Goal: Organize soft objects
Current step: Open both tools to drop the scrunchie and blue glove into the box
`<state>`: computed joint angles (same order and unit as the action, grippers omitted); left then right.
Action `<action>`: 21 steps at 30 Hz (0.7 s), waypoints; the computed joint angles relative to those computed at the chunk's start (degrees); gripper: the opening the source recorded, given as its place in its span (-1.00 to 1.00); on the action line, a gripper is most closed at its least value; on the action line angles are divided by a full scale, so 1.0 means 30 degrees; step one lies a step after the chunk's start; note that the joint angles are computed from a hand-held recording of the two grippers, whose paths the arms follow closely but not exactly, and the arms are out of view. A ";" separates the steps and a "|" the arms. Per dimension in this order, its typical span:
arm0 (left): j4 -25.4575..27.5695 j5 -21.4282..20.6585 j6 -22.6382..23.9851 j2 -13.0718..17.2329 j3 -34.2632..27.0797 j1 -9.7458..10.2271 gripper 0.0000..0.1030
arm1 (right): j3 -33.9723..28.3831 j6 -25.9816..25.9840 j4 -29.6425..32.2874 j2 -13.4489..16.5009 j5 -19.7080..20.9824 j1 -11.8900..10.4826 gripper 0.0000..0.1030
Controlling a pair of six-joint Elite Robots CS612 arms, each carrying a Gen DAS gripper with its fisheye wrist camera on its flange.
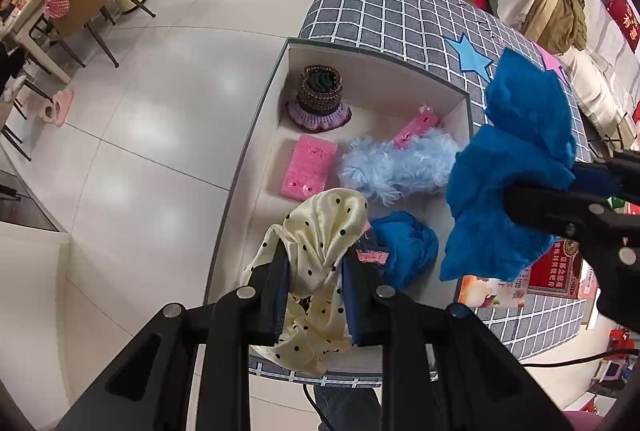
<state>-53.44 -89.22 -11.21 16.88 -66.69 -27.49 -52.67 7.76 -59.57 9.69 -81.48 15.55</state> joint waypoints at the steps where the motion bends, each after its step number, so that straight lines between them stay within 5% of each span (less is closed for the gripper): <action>1: 0.0000 0.0004 0.0038 -0.0020 0.0061 -0.0004 -0.49 | 0.0045 0.0001 -0.0015 -0.0011 -0.0012 -0.0005 -0.39; 6: -0.0089 -0.0153 0.0177 -0.0116 0.0337 -0.0008 -0.43 | 0.0365 0.0043 -0.0138 -0.0097 0.0046 -0.0062 -0.39; 9: -0.0377 -0.0066 -0.0133 -0.0103 0.0314 -0.0005 0.26 | 0.0561 0.0158 -0.0222 -0.0172 0.0193 -0.0095 -0.35; 10: -0.0425 -0.0006 -0.0339 -0.0101 0.0306 0.0004 0.47 | 0.0658 0.0254 -0.0249 -0.0217 0.0242 -0.0111 -0.19; 13: -0.0110 0.0076 -0.0330 -0.0269 0.0635 0.0022 0.51 | 0.0602 0.0538 -0.0374 -0.0218 0.0165 -0.0145 0.48; 18: 0.0391 0.1087 -0.0338 -0.0249 0.0690 -0.0100 0.54 | 0.0739 0.1118 -0.0154 -0.0329 -0.0042 -0.0176 0.59; 19: 0.0306 0.1182 -0.0321 -0.0202 0.0576 -0.0116 0.55 | 0.0721 0.1367 -0.0047 -0.0329 -0.0134 -0.0184 0.94; 21: 0.0084 0.1396 -0.0310 -0.0126 0.0385 -0.0156 0.55 | 0.0562 0.1648 -0.0038 -0.0303 -0.0205 -0.0214 1.00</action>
<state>-53.19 -85.03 -12.14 16.50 -65.53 -27.96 -50.98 12.70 -59.68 8.78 -82.10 14.91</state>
